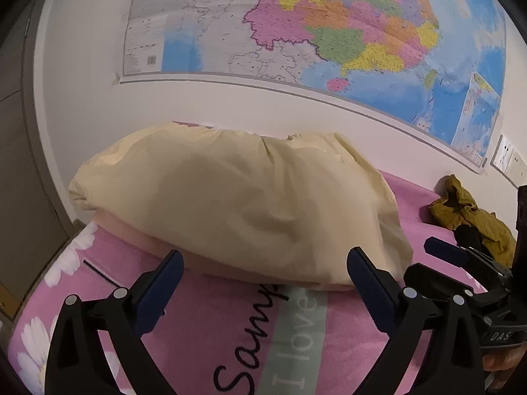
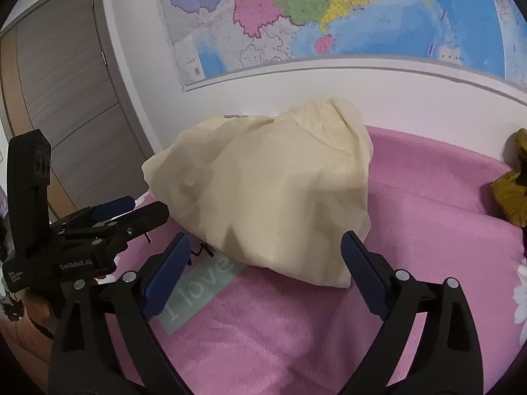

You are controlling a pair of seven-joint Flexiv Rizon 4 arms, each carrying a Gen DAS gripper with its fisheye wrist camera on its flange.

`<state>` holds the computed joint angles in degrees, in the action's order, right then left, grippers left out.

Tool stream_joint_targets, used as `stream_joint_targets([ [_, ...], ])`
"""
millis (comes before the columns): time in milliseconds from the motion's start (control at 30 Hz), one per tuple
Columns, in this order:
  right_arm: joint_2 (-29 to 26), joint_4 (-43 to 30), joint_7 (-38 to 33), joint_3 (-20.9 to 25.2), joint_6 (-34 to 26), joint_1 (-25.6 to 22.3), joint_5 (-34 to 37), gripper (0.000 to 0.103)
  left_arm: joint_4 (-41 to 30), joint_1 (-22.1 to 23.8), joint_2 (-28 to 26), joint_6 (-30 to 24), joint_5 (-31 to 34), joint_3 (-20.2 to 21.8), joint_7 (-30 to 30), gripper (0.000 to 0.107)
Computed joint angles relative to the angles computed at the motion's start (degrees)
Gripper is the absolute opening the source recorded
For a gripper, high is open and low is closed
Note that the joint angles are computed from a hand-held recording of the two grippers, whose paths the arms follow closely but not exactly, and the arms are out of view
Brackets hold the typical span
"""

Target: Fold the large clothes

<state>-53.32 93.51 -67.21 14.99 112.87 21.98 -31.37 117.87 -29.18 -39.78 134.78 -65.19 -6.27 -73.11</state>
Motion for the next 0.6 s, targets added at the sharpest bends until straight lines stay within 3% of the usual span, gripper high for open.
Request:
stream_joint_targets([
  [133,1.3,1.8,-1.2,-2.8,2.3,2.6,2.7,0.095,1.1,0.1,0.3,0.2,1.0,-0.4,-2.1,0.096],
  [467,3.3,5.2,-3.9,-5.1,5.7,5.4,6.6,0.097,-1.2,-2.7,-0.2,6.1,-9.3,-2.8,6.5,0.096],
  [600,4.0,6.5,-4.9,-5.8,6.7,6.3,7.9,0.097,-0.4,-2.1,0.3,7.5,-9.5,-4.3,6.4,0.096],
])
